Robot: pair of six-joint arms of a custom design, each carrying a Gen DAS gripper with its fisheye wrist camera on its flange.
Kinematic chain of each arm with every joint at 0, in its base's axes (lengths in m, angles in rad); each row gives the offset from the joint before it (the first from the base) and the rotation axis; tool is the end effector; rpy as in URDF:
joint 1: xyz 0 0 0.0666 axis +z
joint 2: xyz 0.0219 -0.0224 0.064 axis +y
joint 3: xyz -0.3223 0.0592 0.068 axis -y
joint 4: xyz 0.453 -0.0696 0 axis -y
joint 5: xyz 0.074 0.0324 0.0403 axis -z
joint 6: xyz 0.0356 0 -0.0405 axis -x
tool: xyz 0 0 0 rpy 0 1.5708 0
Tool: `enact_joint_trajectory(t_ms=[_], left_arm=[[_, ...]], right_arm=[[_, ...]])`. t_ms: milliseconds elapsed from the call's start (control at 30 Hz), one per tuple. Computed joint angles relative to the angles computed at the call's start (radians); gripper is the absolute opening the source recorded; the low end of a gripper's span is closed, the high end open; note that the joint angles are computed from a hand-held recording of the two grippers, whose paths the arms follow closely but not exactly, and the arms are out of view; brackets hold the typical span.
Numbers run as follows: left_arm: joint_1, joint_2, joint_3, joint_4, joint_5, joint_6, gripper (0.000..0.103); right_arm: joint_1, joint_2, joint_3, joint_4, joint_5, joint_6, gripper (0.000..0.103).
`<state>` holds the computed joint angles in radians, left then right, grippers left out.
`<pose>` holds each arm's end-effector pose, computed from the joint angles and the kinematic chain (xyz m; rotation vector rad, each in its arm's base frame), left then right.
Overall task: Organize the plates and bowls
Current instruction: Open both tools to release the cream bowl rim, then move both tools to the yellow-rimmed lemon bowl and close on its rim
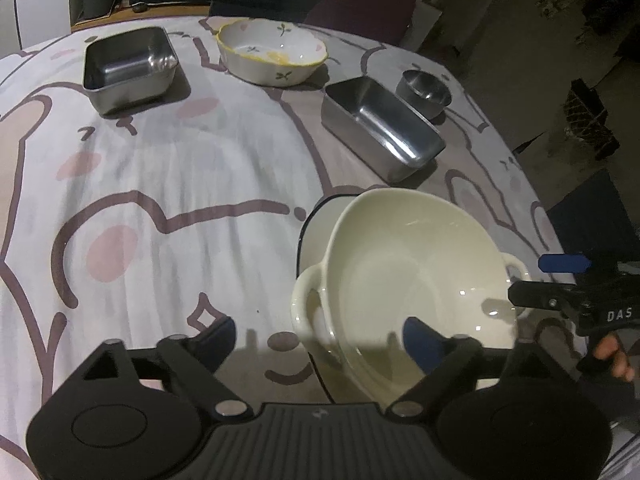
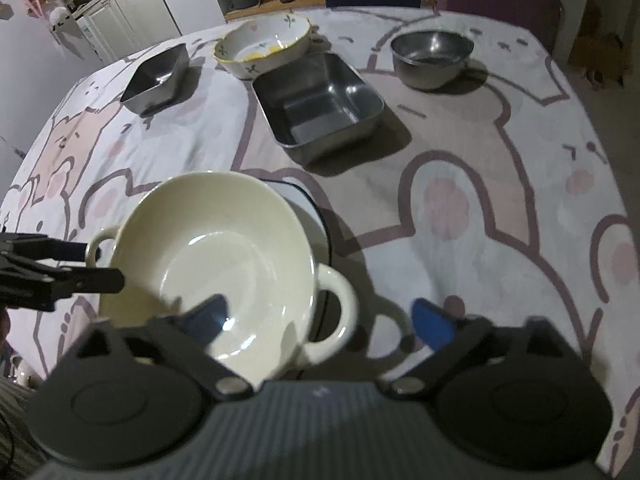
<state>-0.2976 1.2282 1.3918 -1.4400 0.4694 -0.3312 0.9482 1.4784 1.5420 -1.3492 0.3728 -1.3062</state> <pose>0.4303 -0.1492 0.4295 0.9498 2.6033 -0.6552 0.3269 0.4324 0.3837 0.5490 2.6265 0.1307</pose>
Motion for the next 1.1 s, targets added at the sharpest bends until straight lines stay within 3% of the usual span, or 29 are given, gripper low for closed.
enact_joint_trajectory(t_ms=[67,400,667,900,1100], left_arm=[[0.001,-0.011,0.004,0.001,0.007,-0.010,0.103],[0.002,-0.016,0.095,0.097,0.038,0.010,0.103],[0.015,0.086,0.248,0.203,0.070,0.104,0.103],[0.014,0.243,0.402,0.292,0.041,0.267,0.103],[0.014,0.407,0.562,0.326,0.049,0.326,0.102]], right_arm=[[0.009,0.001,0.010,-0.017,0.024,-0.010,0.102],[0.027,0.005,0.117,-0.091,0.250,-0.044,0.102],[-0.024,0.057,0.226,-0.038,0.361,0.021,0.103],[-0.138,0.140,0.330,0.078,0.344,0.170,0.102],[-0.231,0.222,0.409,0.138,0.281,0.269,0.102]])
